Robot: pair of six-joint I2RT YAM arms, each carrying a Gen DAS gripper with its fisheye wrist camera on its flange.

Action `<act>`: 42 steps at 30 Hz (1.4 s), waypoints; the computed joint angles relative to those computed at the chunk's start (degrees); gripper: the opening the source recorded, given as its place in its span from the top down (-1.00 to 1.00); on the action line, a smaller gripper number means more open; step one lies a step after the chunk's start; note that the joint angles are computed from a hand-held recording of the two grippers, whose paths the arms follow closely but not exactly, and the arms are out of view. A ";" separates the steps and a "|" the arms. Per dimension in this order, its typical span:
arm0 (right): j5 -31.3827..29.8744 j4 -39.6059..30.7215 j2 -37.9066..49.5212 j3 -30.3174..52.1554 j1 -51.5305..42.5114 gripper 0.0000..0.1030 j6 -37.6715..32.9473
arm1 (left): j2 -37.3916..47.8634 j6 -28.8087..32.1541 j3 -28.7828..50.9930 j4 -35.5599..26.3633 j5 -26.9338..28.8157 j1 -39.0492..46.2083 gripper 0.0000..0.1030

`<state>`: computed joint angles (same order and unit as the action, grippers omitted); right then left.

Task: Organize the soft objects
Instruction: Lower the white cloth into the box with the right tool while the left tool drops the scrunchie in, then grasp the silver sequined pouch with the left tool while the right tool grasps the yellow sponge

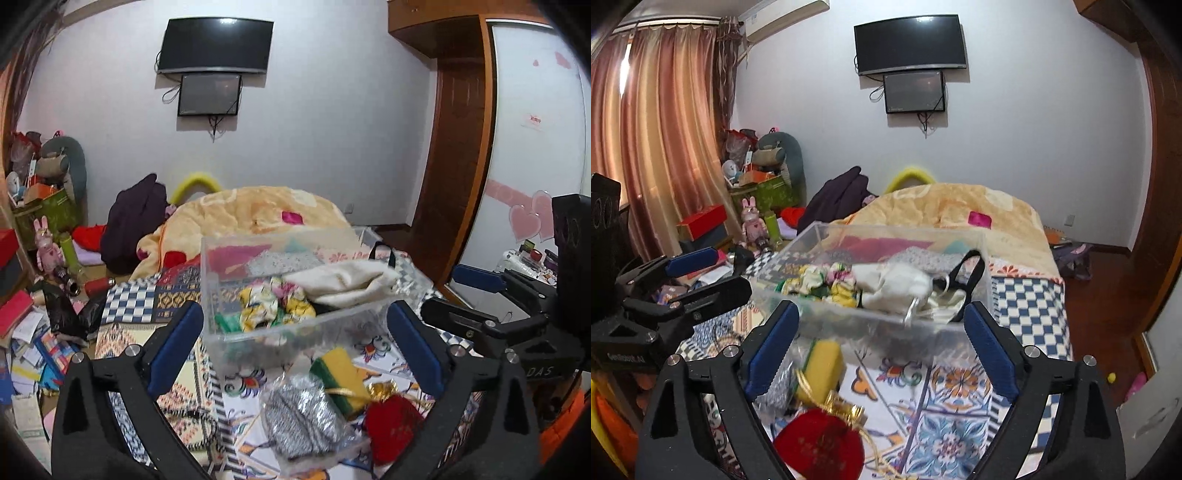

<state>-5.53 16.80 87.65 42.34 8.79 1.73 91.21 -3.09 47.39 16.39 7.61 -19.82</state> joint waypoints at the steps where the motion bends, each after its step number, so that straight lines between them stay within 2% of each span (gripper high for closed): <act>1: -0.08 -0.11 0.53 0.01 0.24 -0.74 0.11 | 0.56 -0.11 -0.07 -0.10 -0.43 0.07 -0.96; 10: -1.55 -1.11 6.91 1.26 1.81 -0.71 -0.26 | 7.03 0.34 -0.64 -0.06 -1.81 1.01 -0.96; 15: -3.58 -3.28 11.07 4.59 2.55 -0.40 0.04 | 9.53 -1.02 -0.97 0.92 -2.82 1.84 -0.95; 20: -6.36 -7.38 15.13 9.00 2.75 -0.02 1.31 | 12.31 -1.26 1.14 -1.16 1.11 3.36 -0.64; 24: -8.32 -8.57 16.57 10.04 2.77 0.09 1.60 | 14.12 -0.86 1.98 -1.55 1.53 3.09 -0.51; 30: -9.59 -9.23 15.09 8.94 3.01 0.36 0.65 | 14.98 -0.95 2.08 -1.74 4.59 3.57 -0.25; 35: -10.63 -9.64 15.52 9.71 2.89 0.57 -0.62 | 14.94 -0.47 1.31 -1.35 8.11 3.65 0.25; 42: -9.47 -7.17 14.76 8.02 2.97 0.75 0.51 | 13.77 -0.78 -0.18 0.25 8.22 2.96 0.57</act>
